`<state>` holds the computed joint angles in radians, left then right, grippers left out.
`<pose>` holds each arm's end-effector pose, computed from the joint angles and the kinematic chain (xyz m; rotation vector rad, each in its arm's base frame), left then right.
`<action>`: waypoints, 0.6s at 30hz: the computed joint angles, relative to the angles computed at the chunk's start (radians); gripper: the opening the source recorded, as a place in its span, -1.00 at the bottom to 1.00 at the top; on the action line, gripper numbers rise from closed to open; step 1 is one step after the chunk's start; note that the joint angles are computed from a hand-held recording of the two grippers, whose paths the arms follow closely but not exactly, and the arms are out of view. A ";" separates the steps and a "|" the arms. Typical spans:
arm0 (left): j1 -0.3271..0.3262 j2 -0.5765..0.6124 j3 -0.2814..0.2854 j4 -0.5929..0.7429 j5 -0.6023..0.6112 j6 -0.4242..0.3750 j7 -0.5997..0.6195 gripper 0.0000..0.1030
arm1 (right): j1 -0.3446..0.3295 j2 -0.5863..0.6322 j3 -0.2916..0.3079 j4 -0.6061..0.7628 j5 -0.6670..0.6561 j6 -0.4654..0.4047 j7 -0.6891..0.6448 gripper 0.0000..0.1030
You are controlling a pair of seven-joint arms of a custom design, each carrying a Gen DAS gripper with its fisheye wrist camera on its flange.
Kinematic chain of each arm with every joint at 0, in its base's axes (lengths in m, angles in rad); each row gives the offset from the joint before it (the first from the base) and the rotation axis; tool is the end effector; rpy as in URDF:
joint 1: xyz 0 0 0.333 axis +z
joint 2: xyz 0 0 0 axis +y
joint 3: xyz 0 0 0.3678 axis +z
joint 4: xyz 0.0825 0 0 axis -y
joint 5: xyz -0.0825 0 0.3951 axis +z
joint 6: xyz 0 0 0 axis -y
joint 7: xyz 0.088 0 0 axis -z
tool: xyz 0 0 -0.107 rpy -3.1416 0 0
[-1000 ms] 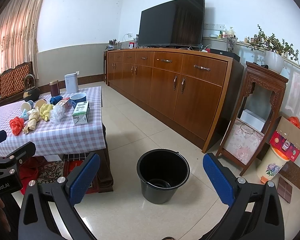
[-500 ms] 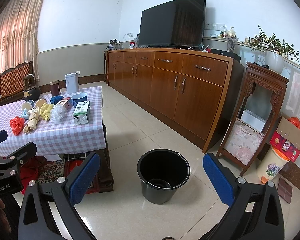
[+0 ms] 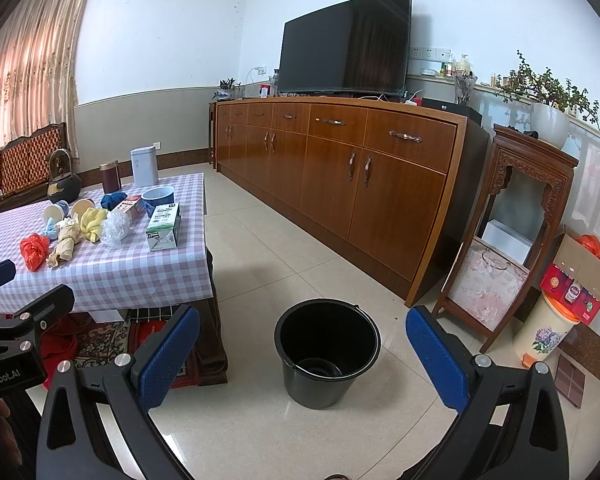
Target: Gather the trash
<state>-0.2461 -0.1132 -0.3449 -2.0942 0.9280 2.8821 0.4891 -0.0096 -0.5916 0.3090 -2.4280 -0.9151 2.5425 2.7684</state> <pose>0.4399 -0.3617 0.6016 -1.3593 1.8956 -1.0555 0.3808 0.1576 0.6164 -1.4148 1.8658 -1.2085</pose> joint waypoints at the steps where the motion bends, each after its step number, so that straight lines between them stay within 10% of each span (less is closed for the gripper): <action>1: -0.001 0.001 0.000 0.001 -0.002 0.000 0.001 1.00 | 0.000 0.001 -0.001 0.001 0.000 0.000 0.000 1.00; 18: 0.003 -0.005 0.000 -0.002 -0.008 0.000 0.004 1.00 | 0.009 0.010 -0.005 0.004 0.003 -0.002 -0.003 1.00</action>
<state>-0.2431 -0.1179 -0.3446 -2.0960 0.9196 2.8820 0.4930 -0.0005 -0.5814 0.3045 -2.4241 -0.9124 2.5409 2.7653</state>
